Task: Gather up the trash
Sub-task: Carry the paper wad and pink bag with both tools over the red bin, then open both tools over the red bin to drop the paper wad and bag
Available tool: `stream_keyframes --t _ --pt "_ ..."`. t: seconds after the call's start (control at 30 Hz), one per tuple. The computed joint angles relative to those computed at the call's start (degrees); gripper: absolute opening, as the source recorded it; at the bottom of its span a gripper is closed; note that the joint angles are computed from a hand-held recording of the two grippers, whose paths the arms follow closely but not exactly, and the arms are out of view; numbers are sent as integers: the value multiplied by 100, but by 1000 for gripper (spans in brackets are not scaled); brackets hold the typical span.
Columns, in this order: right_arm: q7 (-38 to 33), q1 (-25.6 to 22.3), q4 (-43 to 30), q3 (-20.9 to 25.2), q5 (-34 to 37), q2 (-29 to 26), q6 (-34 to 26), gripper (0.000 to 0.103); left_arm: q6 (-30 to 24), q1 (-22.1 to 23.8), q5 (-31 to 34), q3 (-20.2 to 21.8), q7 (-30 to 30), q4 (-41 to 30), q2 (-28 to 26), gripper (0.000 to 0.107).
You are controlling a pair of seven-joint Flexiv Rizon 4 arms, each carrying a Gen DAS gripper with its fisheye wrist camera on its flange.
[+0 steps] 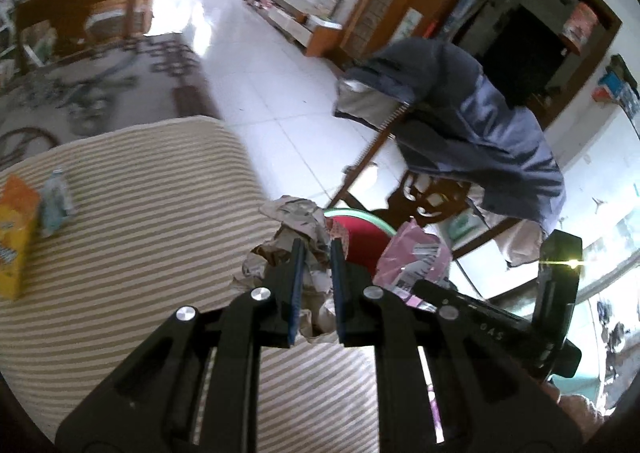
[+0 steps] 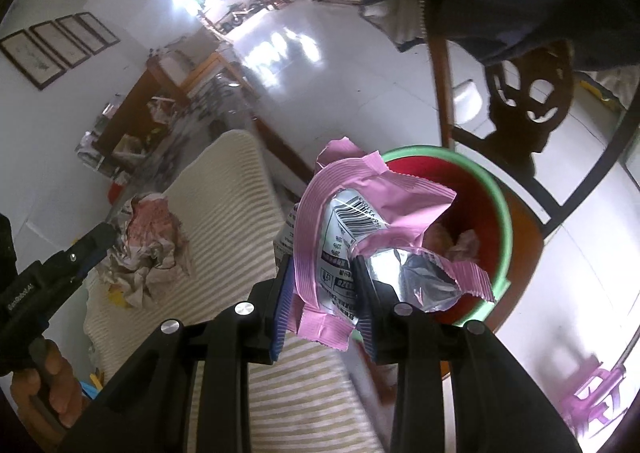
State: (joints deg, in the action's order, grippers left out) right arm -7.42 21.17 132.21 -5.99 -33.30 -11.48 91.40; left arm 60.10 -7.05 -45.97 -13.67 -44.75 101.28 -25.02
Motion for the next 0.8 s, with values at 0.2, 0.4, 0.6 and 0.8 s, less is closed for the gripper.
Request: stream_keyframes --t 0.2,0.4,0.6,0.8 --pt "-217 -198 196 -91 51 84 119 31 -116 -303 393 -115 -227 -428 -367 13" --pt "-651 -404 205 37 515 34 142 54 -152 -461 687 -195 -393 -704 -656 53" --pt "-337 105 363 -683 258 77 373 68 122 -433 816 -176 -484 -598 -609 57" --pt "-566 3 160 -262 720 -18 279 68 435 -223 815 -133 -421 -140 -319 61"
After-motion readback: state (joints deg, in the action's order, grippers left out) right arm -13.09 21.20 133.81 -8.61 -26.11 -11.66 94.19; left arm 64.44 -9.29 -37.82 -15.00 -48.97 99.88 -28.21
